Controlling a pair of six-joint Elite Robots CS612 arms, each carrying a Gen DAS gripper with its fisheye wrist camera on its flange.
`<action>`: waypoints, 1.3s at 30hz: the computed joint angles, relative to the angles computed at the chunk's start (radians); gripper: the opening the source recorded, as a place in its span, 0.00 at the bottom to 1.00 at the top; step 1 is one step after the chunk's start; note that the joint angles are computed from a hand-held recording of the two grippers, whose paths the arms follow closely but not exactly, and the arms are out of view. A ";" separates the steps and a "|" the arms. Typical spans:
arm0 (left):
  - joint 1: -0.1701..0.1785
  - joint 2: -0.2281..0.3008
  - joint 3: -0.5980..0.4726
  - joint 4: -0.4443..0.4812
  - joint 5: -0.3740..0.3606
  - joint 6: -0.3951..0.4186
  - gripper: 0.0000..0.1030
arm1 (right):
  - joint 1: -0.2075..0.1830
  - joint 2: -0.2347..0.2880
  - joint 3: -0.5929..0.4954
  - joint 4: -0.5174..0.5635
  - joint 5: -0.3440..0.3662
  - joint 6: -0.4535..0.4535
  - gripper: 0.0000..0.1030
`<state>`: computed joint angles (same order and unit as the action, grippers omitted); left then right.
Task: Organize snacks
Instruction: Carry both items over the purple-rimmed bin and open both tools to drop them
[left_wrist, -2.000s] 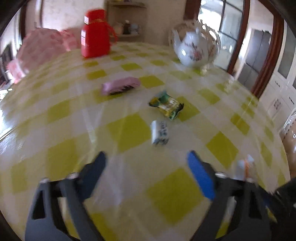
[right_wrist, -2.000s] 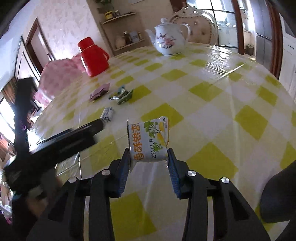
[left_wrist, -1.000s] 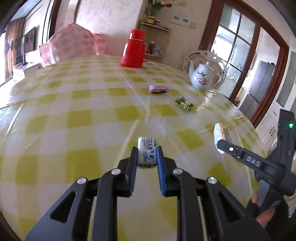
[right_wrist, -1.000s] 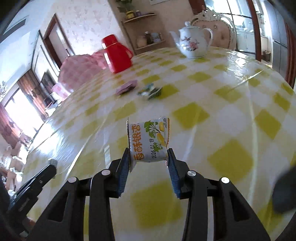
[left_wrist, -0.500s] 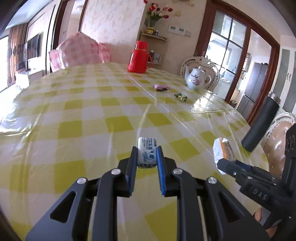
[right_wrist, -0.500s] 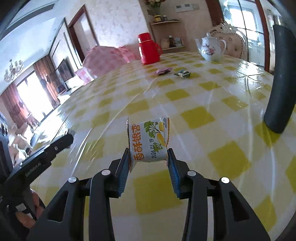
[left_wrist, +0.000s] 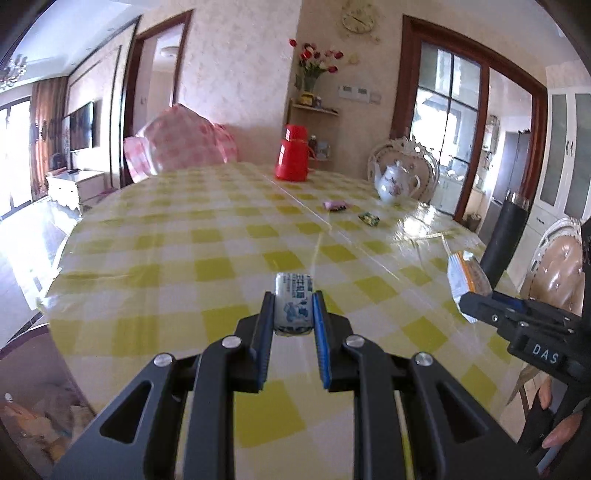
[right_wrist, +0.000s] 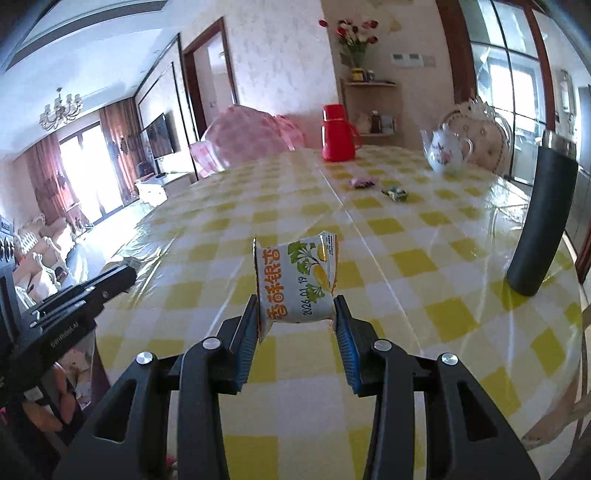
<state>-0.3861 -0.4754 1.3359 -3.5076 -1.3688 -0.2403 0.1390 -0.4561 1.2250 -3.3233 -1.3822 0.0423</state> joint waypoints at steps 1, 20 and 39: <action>0.002 -0.008 0.016 -0.016 0.002 0.004 0.20 | 0.002 -0.004 0.005 -0.006 0.002 -0.005 0.39; 0.061 -0.091 0.194 -0.047 0.078 -0.018 0.20 | 0.094 -0.020 0.026 0.069 0.134 -0.226 0.39; 0.143 -0.127 0.279 0.084 0.169 -0.086 0.20 | 0.198 -0.005 -0.021 0.239 0.211 -0.500 0.39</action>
